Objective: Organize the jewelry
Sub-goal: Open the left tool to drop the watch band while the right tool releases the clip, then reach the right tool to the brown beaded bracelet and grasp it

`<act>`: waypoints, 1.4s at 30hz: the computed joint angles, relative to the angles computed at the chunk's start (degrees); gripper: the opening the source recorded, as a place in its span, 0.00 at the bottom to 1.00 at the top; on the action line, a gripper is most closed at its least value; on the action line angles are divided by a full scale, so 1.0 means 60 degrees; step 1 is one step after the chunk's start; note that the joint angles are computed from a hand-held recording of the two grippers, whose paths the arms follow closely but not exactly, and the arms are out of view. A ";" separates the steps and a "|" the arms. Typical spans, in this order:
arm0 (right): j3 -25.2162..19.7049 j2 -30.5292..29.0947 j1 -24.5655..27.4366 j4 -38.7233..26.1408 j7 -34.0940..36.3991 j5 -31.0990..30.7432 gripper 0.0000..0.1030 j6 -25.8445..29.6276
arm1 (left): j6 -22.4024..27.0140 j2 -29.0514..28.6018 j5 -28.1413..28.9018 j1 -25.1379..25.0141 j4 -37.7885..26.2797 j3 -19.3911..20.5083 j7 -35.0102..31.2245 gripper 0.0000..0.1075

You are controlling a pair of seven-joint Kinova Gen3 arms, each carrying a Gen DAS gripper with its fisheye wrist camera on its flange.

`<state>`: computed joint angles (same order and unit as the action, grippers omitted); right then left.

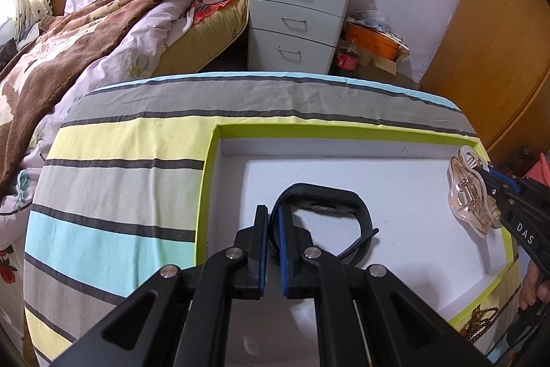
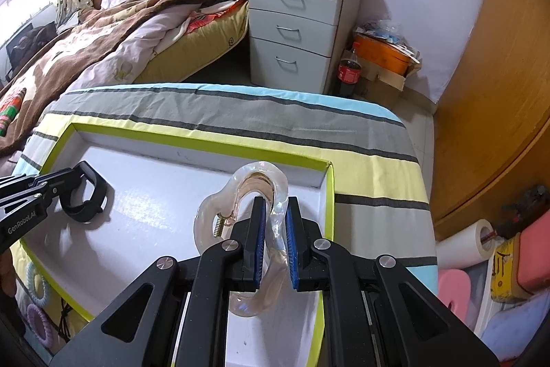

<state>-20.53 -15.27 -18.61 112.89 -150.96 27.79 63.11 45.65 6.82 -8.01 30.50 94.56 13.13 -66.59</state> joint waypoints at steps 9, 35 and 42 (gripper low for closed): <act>-0.0097 -0.0138 0.0086 0.0050 -0.0112 0.0068 0.15 -0.0093 | -0.0077 -0.0019 0.0199 -0.0084 0.0017 -0.0010 -0.0133 0.10; -0.2232 -0.2409 0.0952 -0.0148 -0.0878 -0.0868 0.30 0.0720 | -0.0296 -0.2551 0.1029 -0.0784 0.1439 0.0420 -0.0398 0.56; -0.2905 -0.3147 0.1502 -0.0047 -0.0394 -0.1702 0.31 0.0629 | -0.0253 -0.3651 0.1900 -0.1064 0.2097 0.0276 -0.1139 0.60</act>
